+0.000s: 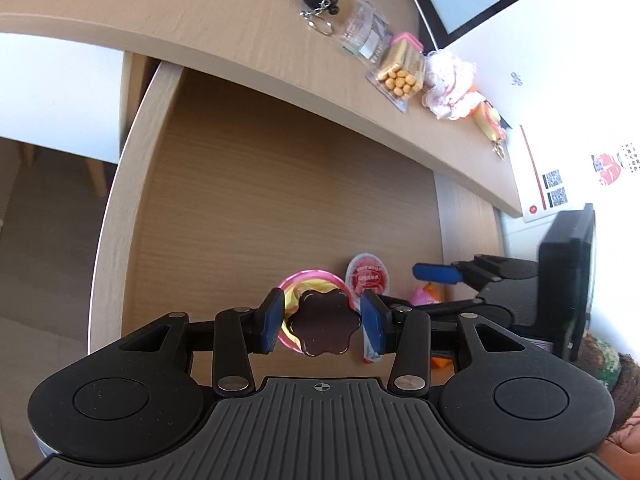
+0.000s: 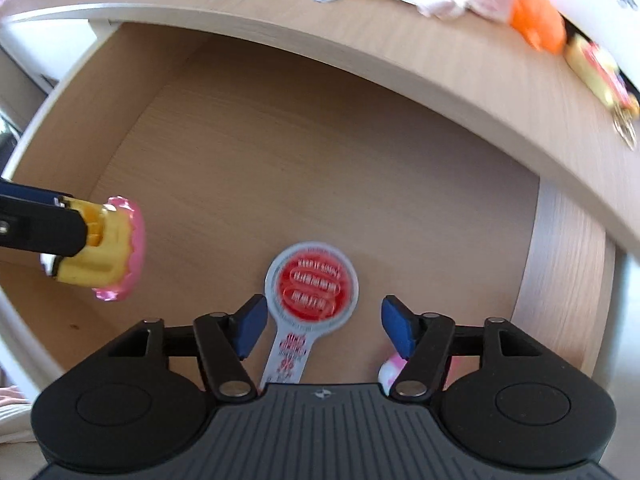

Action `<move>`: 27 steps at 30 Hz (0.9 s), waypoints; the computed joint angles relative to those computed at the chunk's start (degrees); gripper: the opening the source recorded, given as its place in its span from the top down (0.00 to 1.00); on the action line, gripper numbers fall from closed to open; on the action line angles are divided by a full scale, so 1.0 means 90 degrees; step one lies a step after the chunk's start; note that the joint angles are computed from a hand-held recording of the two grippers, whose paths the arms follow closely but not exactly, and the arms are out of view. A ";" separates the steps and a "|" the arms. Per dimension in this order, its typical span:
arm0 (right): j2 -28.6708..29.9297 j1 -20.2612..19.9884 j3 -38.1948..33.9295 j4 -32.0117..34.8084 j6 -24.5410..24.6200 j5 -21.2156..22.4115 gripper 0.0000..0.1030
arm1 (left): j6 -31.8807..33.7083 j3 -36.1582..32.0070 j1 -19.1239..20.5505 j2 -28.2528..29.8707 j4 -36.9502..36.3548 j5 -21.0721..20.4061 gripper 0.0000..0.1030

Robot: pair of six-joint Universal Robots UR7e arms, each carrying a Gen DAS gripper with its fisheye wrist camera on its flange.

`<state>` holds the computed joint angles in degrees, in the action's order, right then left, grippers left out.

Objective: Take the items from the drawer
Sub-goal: 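Grasp the red round lollipop with the right tool while left tool holds the pudding toy, then carry pudding toy and lollipop onto the desk and open both tools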

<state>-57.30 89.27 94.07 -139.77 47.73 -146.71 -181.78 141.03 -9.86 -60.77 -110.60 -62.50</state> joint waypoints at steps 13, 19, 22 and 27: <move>-0.0124 -0.0421 0.0082 -0.0660 0.0001 0.0866 0.22 | 0.0106 0.0201 0.0109 -0.0042 -0.0452 0.0017 0.55; 0.0085 -0.0333 -0.0370 -0.0115 0.0010 0.0700 0.39 | 0.0335 0.0149 0.0157 0.0010 -0.0574 -0.0022 0.55; 0.0047 -0.0260 -0.0352 -0.0277 0.0050 0.0790 0.40 | 0.0509 0.0082 0.0188 0.0064 -0.0621 0.0001 0.55; 0.0004 0.0119 -0.0234 -0.0136 0.0825 0.0324 0.40 | 0.0856 -0.0098 0.0213 0.0159 -0.0604 -0.0027 0.55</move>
